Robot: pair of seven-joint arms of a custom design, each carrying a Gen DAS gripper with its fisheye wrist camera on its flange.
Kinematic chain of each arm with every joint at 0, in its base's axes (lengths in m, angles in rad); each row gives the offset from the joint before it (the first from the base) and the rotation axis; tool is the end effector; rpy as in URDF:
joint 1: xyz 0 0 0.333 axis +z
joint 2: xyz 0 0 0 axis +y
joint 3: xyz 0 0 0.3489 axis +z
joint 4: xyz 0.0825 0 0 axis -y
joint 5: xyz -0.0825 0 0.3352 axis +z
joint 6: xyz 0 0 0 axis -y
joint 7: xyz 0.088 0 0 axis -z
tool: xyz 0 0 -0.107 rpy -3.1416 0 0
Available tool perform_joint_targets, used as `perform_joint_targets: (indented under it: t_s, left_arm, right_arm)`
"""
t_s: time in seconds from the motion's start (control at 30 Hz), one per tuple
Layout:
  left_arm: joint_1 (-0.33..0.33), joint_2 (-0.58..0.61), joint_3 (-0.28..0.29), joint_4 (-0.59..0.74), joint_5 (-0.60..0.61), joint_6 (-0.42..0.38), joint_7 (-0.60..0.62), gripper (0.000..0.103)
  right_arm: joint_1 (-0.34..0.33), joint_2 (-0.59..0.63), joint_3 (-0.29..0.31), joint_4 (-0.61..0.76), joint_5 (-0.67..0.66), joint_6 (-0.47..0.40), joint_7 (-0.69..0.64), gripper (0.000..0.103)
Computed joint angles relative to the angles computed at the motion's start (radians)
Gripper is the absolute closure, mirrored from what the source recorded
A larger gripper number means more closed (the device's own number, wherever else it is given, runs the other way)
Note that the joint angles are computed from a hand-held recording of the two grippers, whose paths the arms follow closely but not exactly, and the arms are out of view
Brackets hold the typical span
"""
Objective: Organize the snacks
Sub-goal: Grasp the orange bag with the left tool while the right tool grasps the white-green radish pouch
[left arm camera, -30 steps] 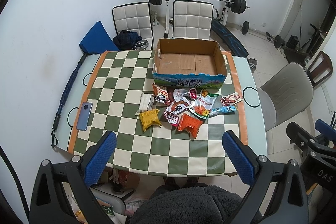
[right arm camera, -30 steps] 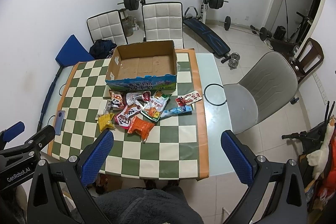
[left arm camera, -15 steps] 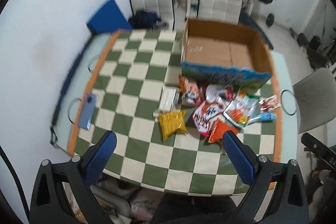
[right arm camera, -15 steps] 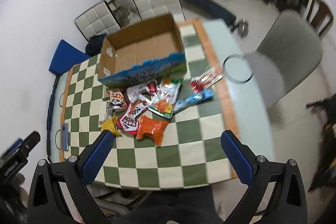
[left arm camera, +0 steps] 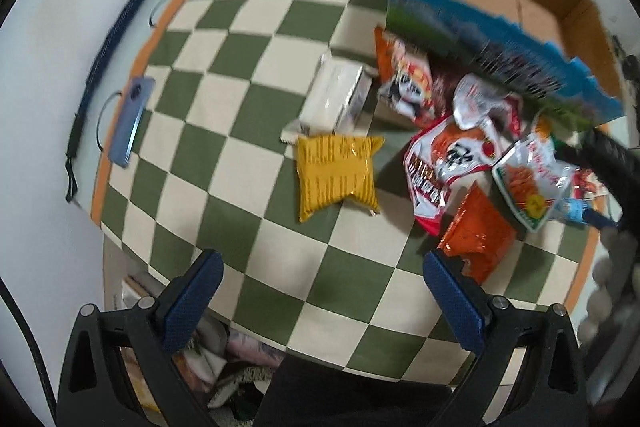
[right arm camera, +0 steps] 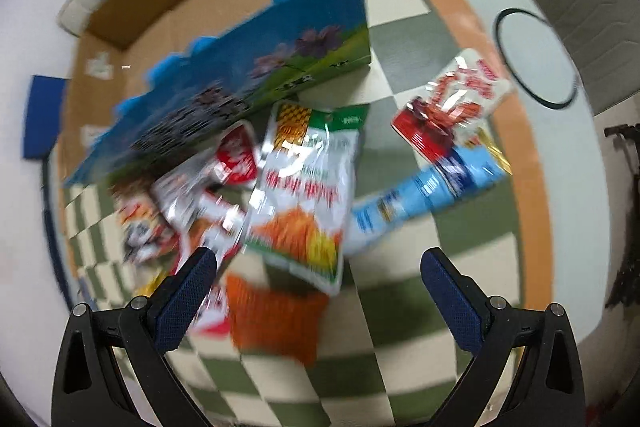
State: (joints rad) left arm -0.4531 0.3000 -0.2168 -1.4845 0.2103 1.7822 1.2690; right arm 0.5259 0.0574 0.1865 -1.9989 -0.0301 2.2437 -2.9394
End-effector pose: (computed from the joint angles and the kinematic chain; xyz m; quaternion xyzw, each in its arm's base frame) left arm 0.5041 -0.3515 0.5486 -0.5502 0.8320 0.0186 0.0686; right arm 0.4132 0.3531 0.5049 -0.2585 0.9614 0.0350 0.0877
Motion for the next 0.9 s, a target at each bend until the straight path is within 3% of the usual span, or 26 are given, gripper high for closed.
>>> perform_joint_targets:
  t_s: [0.13, 0.3, 0.43, 0.63, 0.8, 0.9]
  left_arm:
    - [-0.017, 0.057, 0.006, 0.043, -0.005, -0.037, -0.052, 0.001]
    - [-0.019, 0.108, 0.010, 0.097, -0.061, -0.081, -0.083, 0.001]
    - [-0.013, 0.132, 0.007, 0.116, -0.124, -0.109, -0.098, 0.001]
    - [0.001, 0.181, -0.016, 0.148, -0.272, -0.153, -0.111, 0.001]
    - [0.020, 0.263, -0.042, 0.208, -0.459, -0.194, -0.164, 0.001]
    - [0.009, 0.317, -0.044, 0.259, -0.500, -0.212, -0.215, 0.001]
  right_arm:
    - [-0.027, 0.111, -0.017, 0.047, 0.047, 0.012, -0.085, 0.000]
    - [-0.044, 0.241, -0.023, 0.163, 0.064, -0.075, -0.183, 0.000]
    - [-0.046, 0.277, -0.019, 0.185, 0.088, -0.116, -0.242, 0.002]
    - [-0.049, 0.233, -0.008, 0.106, 0.099, -0.097, -0.373, 0.015]
    - [-0.058, 0.153, 0.001, -0.041, 0.157, -0.002, -0.479, 0.021]
    - [-0.068, 0.133, -0.005, -0.097, 0.190, 0.048, -0.523, 0.023]
